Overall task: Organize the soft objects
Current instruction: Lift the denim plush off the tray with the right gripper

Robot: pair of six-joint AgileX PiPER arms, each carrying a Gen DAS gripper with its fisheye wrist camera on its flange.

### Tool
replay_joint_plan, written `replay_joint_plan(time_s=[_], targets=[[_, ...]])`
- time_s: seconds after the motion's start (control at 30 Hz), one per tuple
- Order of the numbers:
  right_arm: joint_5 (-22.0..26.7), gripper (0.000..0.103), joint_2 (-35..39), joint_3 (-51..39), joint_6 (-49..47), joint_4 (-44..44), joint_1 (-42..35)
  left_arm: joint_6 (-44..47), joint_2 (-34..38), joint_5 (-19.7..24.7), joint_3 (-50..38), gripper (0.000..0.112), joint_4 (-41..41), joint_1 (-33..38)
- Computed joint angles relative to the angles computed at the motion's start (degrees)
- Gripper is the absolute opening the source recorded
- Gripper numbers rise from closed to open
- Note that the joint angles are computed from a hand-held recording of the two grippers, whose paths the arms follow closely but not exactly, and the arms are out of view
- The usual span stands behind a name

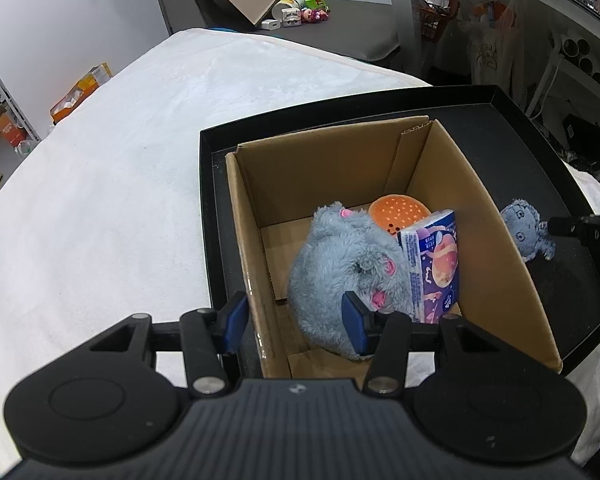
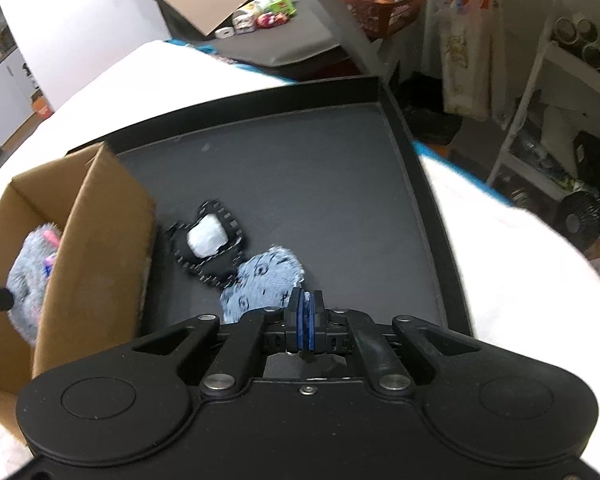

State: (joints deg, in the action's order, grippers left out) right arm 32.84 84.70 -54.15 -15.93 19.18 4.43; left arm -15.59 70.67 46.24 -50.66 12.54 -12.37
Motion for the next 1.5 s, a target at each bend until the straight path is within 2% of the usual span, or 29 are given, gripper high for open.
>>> replay_joint_plan(time_s=[0.13,0.2,0.33,0.4,0.47,0.77,0.93,1.07,1.13,1.27,1.5], targets=[[-2.00,0.010,-0.16,-0.37,6.57,-6.15,1.73,-0.27,0.02,0.02,0.00,0.049,0.15,-0.10],[-2.68,0.021,-0.84,-0.09,7.81,-7.67,2.61,-0.29,0.04,0.02,0.03,0.049,0.21,-0.14],[-2.47,0.028,-1.29,-0.65,7.66,-7.05,3.51,-0.17,-0.01,-0.04,0.07,0.049,0.05,-0.04],[-2.33,0.048,-1.40,-0.95,6.57,-5.28,3.72,-0.29,0.07,-0.07,0.05,0.049,0.10,-0.08],[-3.00,0.054,-1.36,-0.95,6.60,-5.26,4.56,-0.23,0.11,0.01,-0.04,0.049,0.07,-0.07],[-1.79,0.054,1.11,-1.26,6.21,-2.09,6.07,0.80,0.16,-0.27,0.01,0.050,-0.69,0.75],[-1.27,0.054,3.02,-2.02,12.66,-6.80,6.91,1.10,0.18,-0.08,-0.17,0.050,-1.01,0.88],[-1.62,0.054,3.46,-1.31,13.09,-7.32,7.23,1.22,0.19,-0.11,-0.17,0.050,-1.07,0.91],[-1.44,0.042,3.82,-1.19,14.28,-9.57,7.96,1.28,0.30,-0.02,-0.20,0.050,-1.29,0.90],[-0.99,0.032,2.99,-1.07,13.67,-10.62,8.43,0.55,0.26,0.18,-0.13,0.050,-0.48,0.18],[-0.18,0.031,0.02,-0.41,11.21,-9.31,7.72,-0.06,-0.22,0.67,0.03,0.050,-0.21,-0.25]])
